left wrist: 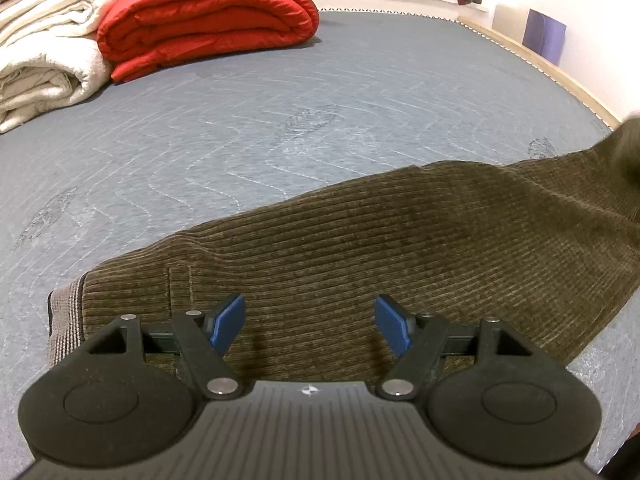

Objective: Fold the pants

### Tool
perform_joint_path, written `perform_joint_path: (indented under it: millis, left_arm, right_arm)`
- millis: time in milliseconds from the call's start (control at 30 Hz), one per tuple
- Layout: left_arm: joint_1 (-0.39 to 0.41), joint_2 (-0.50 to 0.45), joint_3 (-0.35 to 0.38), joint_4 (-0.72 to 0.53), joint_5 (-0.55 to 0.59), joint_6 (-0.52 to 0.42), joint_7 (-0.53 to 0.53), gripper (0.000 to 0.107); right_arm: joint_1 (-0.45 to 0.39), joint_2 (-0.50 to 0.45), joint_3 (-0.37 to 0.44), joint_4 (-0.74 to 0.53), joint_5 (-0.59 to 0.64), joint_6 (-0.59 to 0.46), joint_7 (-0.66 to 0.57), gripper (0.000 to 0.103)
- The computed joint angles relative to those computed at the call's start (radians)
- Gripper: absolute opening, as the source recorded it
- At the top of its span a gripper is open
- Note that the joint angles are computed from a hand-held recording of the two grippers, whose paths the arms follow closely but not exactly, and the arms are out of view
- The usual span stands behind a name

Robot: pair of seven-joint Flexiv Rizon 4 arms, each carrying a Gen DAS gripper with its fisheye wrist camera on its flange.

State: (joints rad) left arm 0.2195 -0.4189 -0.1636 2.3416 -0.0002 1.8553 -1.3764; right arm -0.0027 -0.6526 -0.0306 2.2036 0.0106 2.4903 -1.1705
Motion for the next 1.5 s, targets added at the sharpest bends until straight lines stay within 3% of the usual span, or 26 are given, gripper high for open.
perform_joint_path:
  millis: [100,200,333,400,467,533,633,700,833,967,1100,1133,1167,1233,1267,1400,1500]
  left_arm:
    - [-0.019,-0.003,0.013,-0.005,-0.007,-0.004,0.0,0.077]
    - [-0.055,-0.007,0.036,-0.013,-0.021,-0.013,0.003,0.077]
    - [-0.065,-0.002,0.035,-0.017,-0.034,-0.024,0.007,0.077]
    - [-0.044,0.003,0.012,-0.013,-0.03,-0.024,0.006,0.077]
    - [-0.007,0.009,-0.027,-0.007,-0.021,-0.024,0.001,0.077]
    - [0.018,0.015,-0.058,-0.006,-0.016,-0.029,-0.007,0.077]
    - [0.057,0.022,-0.108,-0.005,-0.009,-0.036,-0.019,0.077]
    - [0.077,0.024,-0.141,-0.007,-0.002,-0.037,-0.026,0.077]
    - [0.067,0.017,-0.157,-0.013,0.015,-0.026,-0.03,0.077]
    - [-0.009,0.006,-0.085,-0.025,0.008,-0.03,-0.021,0.077]
    - [-0.02,0.004,-0.056,-0.019,0.004,-0.014,-0.018,0.077]
    - [-0.021,0.006,-0.049,-0.018,0.002,-0.013,-0.019,0.077]
    - [-0.018,0.008,-0.046,-0.016,0.001,-0.01,-0.022,0.077]
    - [0.004,0.011,-0.058,-0.011,0.006,-0.006,-0.026,0.077]
    - [0.007,0.011,-0.058,-0.01,0.01,-0.004,-0.026,0.077]
    - [-0.006,0.011,-0.039,-0.01,0.015,-0.006,-0.015,0.077]
    - [-0.003,0.008,-0.041,-0.01,0.019,-0.007,-0.009,0.077]
  right_arm:
    - [0.023,0.017,0.047,0.068,-0.207,0.135,-0.125,0.018]
    - [0.013,0.024,0.077,0.122,-0.495,0.133,-0.216,0.018]
    - [-0.029,0.037,0.087,0.151,-0.905,-0.06,-0.268,0.019]
    - [-0.007,0.049,0.09,0.169,-0.95,-0.153,-0.332,0.024]
    - [-0.013,0.06,0.106,0.171,-0.991,-0.229,-0.345,0.038]
    - [-0.077,0.065,0.143,0.149,-1.087,-0.251,-0.287,0.042]
    - [-0.192,0.055,0.156,0.052,-1.374,-0.208,-0.005,0.044]
    - [-0.195,0.067,0.133,0.026,-1.408,-0.168,0.079,0.052]
    - [-0.111,0.085,0.092,0.036,-1.287,-0.223,0.049,0.054]
    - [-0.086,0.059,0.086,0.028,-1.313,-0.26,0.043,0.054]
    - [-0.051,0.045,0.083,0.041,-1.277,-0.315,-0.033,0.053]
    - [-0.054,0.04,0.092,0.039,-1.272,-0.319,-0.034,0.051]
    - [-0.08,0.026,0.104,0.018,-1.318,-0.314,0.023,0.035]
    - [-0.119,0.001,0.095,-0.036,-1.444,-0.261,0.184,0.024]
    - [-0.117,0.005,0.094,-0.027,-1.41,-0.237,0.173,0.02]
    - [-0.136,-0.001,0.05,-0.052,-1.48,-0.093,0.26,0.017]
    - [-0.118,0.012,-0.034,-0.079,-1.653,-0.039,0.292,0.017]
